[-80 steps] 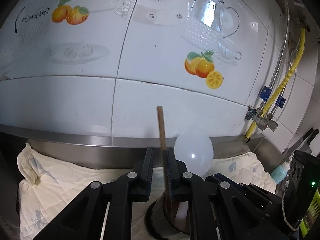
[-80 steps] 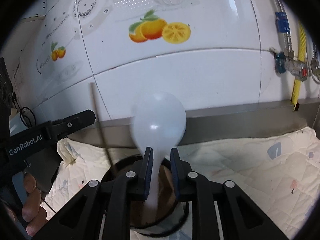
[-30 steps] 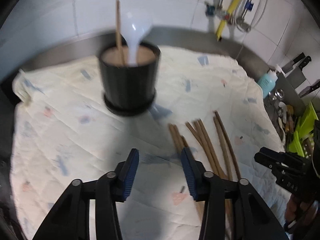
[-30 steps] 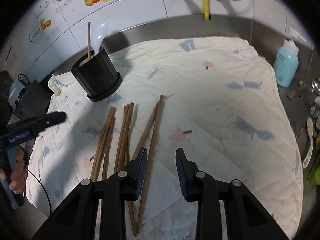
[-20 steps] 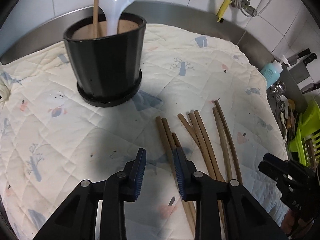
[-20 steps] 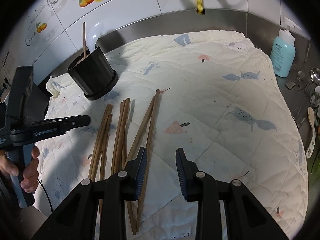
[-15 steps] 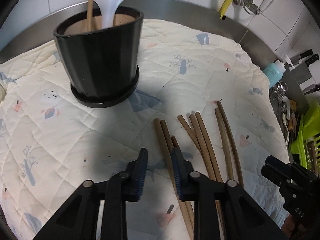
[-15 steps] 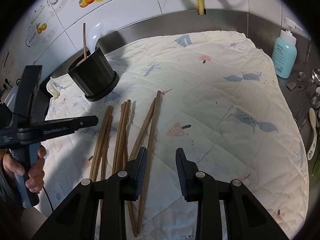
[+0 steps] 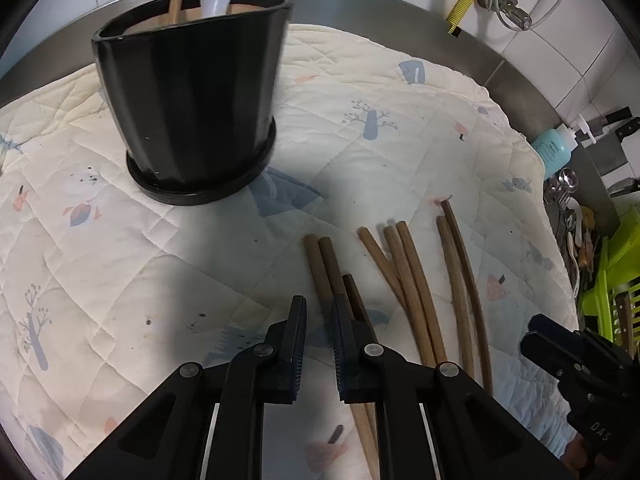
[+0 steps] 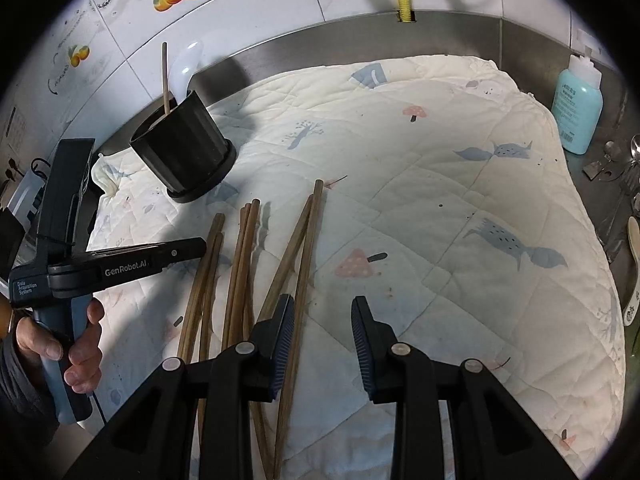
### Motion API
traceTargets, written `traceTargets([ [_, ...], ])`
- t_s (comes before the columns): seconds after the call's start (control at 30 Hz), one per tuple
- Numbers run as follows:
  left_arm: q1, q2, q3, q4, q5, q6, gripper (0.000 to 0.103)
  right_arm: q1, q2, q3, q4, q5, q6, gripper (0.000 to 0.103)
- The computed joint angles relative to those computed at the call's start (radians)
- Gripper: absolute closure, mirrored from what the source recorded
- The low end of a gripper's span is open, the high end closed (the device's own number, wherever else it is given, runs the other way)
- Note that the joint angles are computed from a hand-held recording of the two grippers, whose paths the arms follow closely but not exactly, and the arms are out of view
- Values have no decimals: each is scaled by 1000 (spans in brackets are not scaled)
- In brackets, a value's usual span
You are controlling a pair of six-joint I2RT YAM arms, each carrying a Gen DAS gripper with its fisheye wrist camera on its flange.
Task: Organize utensils
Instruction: 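Move both tools back down to the remaining chopsticks on the cloth, then grip one chopstick with the left tool while the right tool grips another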
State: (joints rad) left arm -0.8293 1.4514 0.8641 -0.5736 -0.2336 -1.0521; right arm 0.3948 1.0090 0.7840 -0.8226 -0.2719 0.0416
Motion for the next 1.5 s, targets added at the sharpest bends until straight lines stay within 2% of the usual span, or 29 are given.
traceTargets([
  [0.2, -10, 26, 16, 3, -10, -4, 90, -1, 10, 0, 6, -4, -1, 70],
  [0.4, 15, 32, 10, 24, 19, -1, 90, -10, 28, -2, 18, -16, 1, 70],
  [0.67, -17, 96, 79, -46, -47, 41, 92, -11, 77, 19, 41, -7, -15, 70],
  [0.87, -41, 96, 86, -88, -83, 47, 93, 4, 140, 43, 70, -26, -12, 70],
  [1.1, -43, 61, 54, -104, -98, 55, 96, 54, 213, 66, 101, 0, -15, 70],
  [1.5, -32, 46, 47, -122, -80, 97, 96, 76, 310, 112, 117, 23, -36, 81],
])
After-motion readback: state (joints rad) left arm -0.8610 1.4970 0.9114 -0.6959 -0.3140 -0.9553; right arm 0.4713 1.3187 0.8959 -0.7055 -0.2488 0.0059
